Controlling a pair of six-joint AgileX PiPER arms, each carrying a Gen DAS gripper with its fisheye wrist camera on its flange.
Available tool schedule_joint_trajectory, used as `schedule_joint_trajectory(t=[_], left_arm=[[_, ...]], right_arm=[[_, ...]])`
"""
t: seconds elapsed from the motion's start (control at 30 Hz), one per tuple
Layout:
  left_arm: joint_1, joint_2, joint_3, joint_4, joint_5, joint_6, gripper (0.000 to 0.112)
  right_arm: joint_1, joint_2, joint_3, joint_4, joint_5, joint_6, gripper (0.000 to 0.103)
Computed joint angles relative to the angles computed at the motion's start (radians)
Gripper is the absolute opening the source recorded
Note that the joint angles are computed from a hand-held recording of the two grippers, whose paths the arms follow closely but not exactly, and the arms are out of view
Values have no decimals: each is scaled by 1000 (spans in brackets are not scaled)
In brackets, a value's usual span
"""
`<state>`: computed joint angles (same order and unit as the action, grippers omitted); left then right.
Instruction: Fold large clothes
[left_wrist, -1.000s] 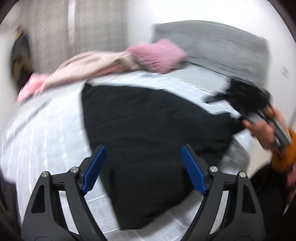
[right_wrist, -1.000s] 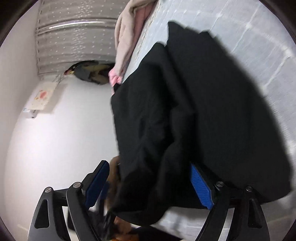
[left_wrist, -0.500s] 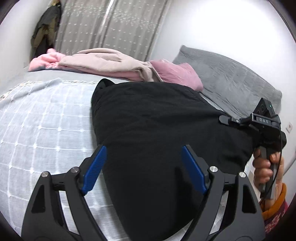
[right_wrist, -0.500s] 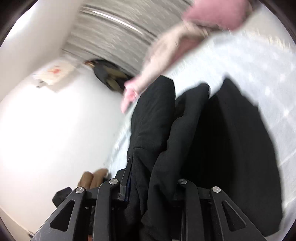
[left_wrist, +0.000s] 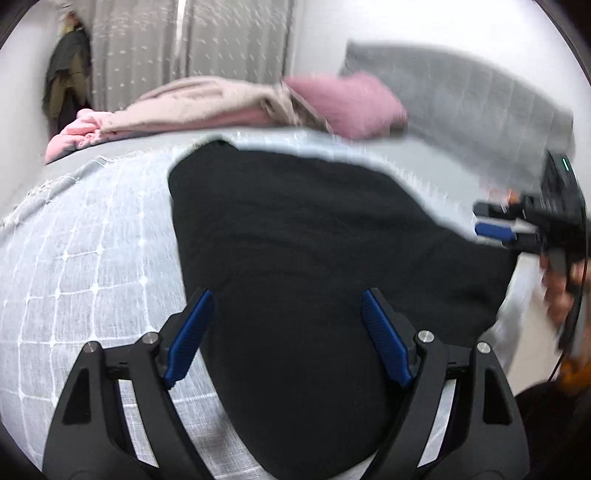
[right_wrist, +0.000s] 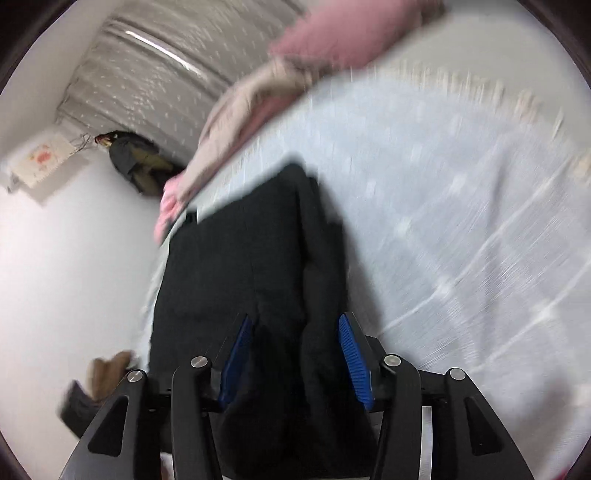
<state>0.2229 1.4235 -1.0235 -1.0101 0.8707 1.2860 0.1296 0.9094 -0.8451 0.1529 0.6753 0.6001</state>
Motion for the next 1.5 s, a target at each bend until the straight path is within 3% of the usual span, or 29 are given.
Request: schedule_joint_trajectory(t=[0.07, 0.17, 0.2, 0.23, 0.3, 0.33, 0.37, 0.43, 0.5, 0.57, 0.7, 0.77, 0.83, 0.9, 0.97, 1.1, 1.3, 1.5], left_arm=[[50, -16, 9, -89, 34, 63, 77], [41, -9, 20, -115, 50, 99, 75], [18, 0, 23, -92, 43, 93, 73], [-19, 3, 34, -53, 9, 80, 71], [-83, -36, 104, -38, -125, 127, 71], [-112, -56, 138, -24, -176, 144, 71], [-136, -77, 167, -5, -212, 148, 71], [-155, -117, 207, 13, -253, 178, 71], [-114, -121, 187, 33, -182, 167, 71], [-64, -102, 133, 65, -88, 109, 80], [24, -33, -3, 130, 94, -64, 85], [43, -14, -35, 141, 116, -122, 89], [34, -11, -49, 190, 76, -207, 94], [4, -10, -63, 274, 8, -330, 96], [-13, 9, -89, 330, -11, -425, 96], [-13, 69, -156, 373, 33, -536, 99], [-12, 185, -293, 398, 125, -623, 99], [-13, 296, -398, 363, 188, -658, 99]], right_arm=[[160, -74, -35, -200, -3, 128, 50], [412, -26, -70, -495, -3, 343, 50], [467, 25, -104, -551, 40, 400, 50], [483, 117, -146, -580, 46, 420, 49], [517, 226, -196, -625, 177, 422, 46], [496, 250, -178, -606, 228, 376, 35], [448, 233, -140, -547, 239, 304, 39], [302, 154, -44, -347, 141, 204, 43], [168, 80, 28, -147, 81, 41, 46], [45, 13, 69, 27, 98, -146, 49], [-20, -90, 71, 106, 163, -193, 64], [-102, -104, 73, 238, 173, -301, 67], [-127, -78, 45, 286, 179, -335, 70], [-108, -55, -22, 257, 217, -319, 72], [-93, -21, -66, 227, 207, -307, 75], [-158, 69, -100, 277, 182, -370, 78], [-327, 234, -103, 543, 239, -621, 78], [-409, 407, -92, 759, 302, -797, 78]])
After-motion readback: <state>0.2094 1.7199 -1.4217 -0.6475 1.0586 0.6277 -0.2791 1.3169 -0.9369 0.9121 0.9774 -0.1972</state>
